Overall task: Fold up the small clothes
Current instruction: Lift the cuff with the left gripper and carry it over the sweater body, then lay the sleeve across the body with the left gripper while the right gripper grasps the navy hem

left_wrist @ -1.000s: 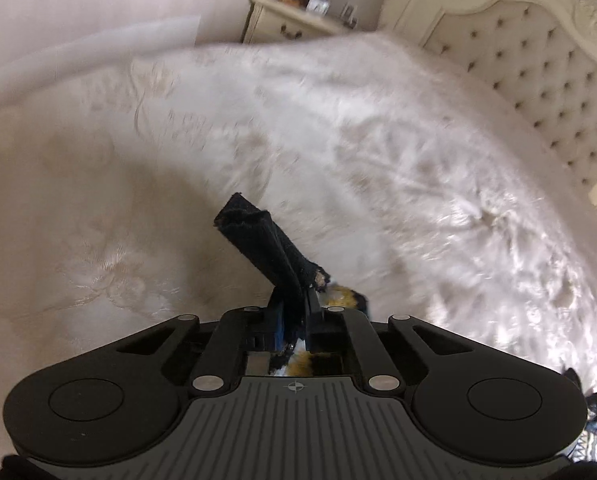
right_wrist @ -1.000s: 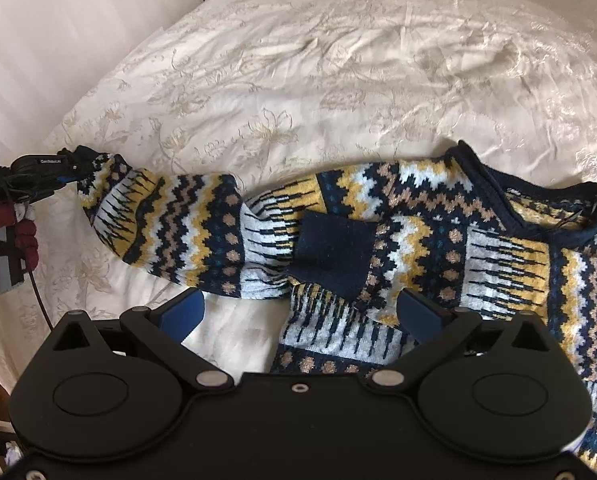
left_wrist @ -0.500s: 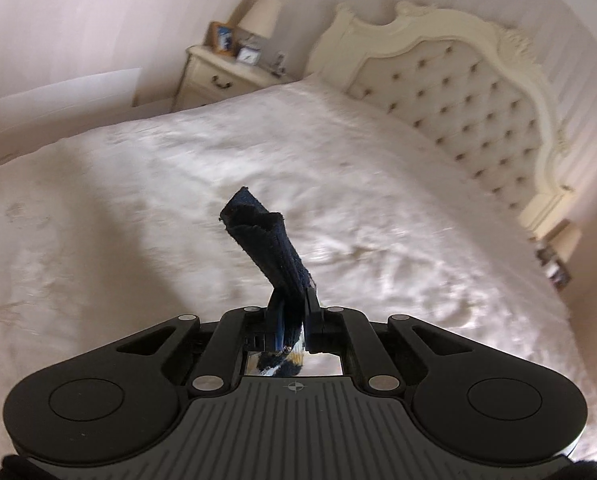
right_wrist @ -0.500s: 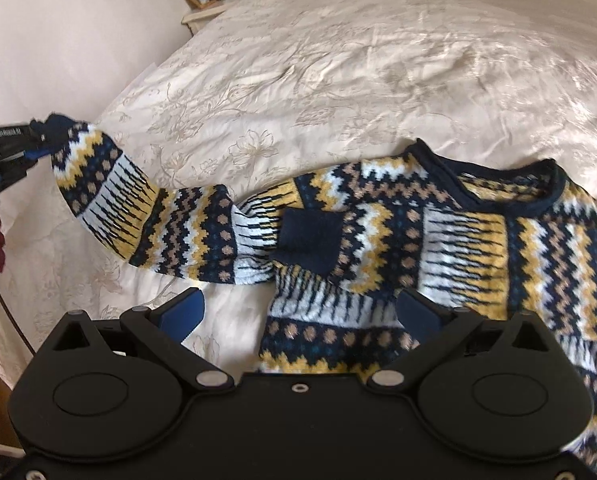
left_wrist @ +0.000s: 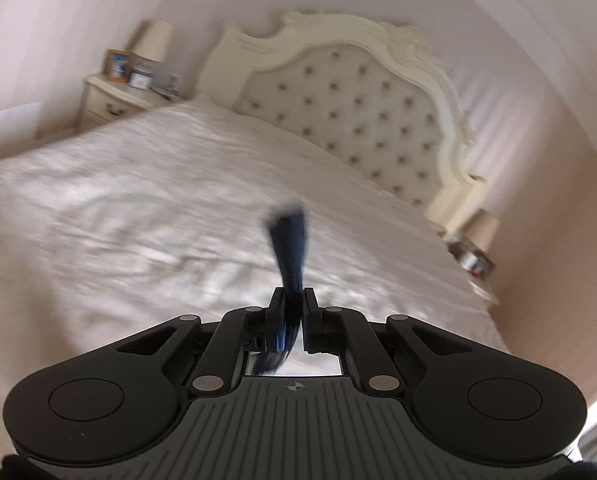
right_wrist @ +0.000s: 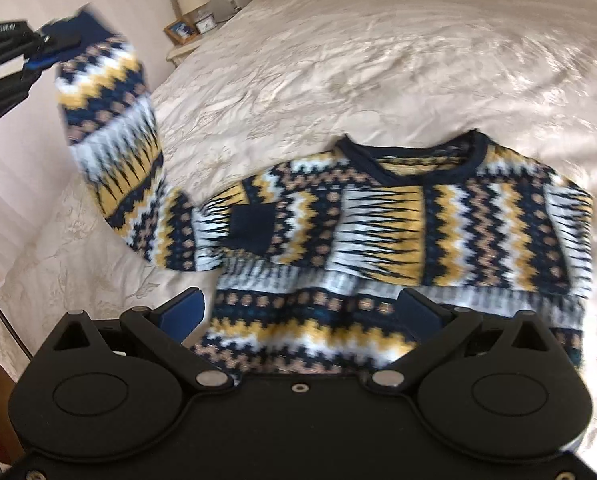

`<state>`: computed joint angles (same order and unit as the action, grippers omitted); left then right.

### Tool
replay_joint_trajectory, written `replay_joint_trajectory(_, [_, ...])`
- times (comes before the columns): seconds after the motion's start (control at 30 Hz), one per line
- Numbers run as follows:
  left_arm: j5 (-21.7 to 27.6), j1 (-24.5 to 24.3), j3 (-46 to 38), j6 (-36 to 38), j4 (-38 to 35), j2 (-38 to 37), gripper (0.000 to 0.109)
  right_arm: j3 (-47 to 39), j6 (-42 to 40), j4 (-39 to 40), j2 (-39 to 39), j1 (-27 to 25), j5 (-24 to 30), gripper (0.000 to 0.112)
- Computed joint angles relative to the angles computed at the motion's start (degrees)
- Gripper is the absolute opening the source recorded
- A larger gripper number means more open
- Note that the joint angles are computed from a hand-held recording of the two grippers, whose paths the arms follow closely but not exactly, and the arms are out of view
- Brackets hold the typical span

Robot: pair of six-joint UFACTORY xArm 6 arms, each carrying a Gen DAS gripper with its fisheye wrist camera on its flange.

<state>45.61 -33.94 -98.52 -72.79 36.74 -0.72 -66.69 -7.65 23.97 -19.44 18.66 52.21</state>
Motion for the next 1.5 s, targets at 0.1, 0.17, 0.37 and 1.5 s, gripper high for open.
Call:
replay_joint_trajectory(0.1, [0.4, -3.3, -8.1, -0.3, -0.1, 7.7, 0.007, 0.8, -3.4, 2.3, -1.1, -4.1, 1.7, 0.102])
replay_joint_trajectory(0.17, [0.7, -5.1, -14.5, 0.4, -1.3, 13.7, 0.007, 1.0, -5.8, 3.5, -1.6, -7.0, 3.1, 0.102])
replay_joint_trajectory(0.37, [6.0, -9.5, -38.0, 6.7, -7.3, 32.9, 0.007, 0.4, -11.2, 6.3, -1.6, -14.8, 7.0, 0.102])
replay_joint_trajectory(1.5, [26.8, -4.9, 16.3, 4.9, -9.1, -6.5, 0.009, -35.6, -3.5, 3.2, 40.5, -2.0, 4.5, 0.075])
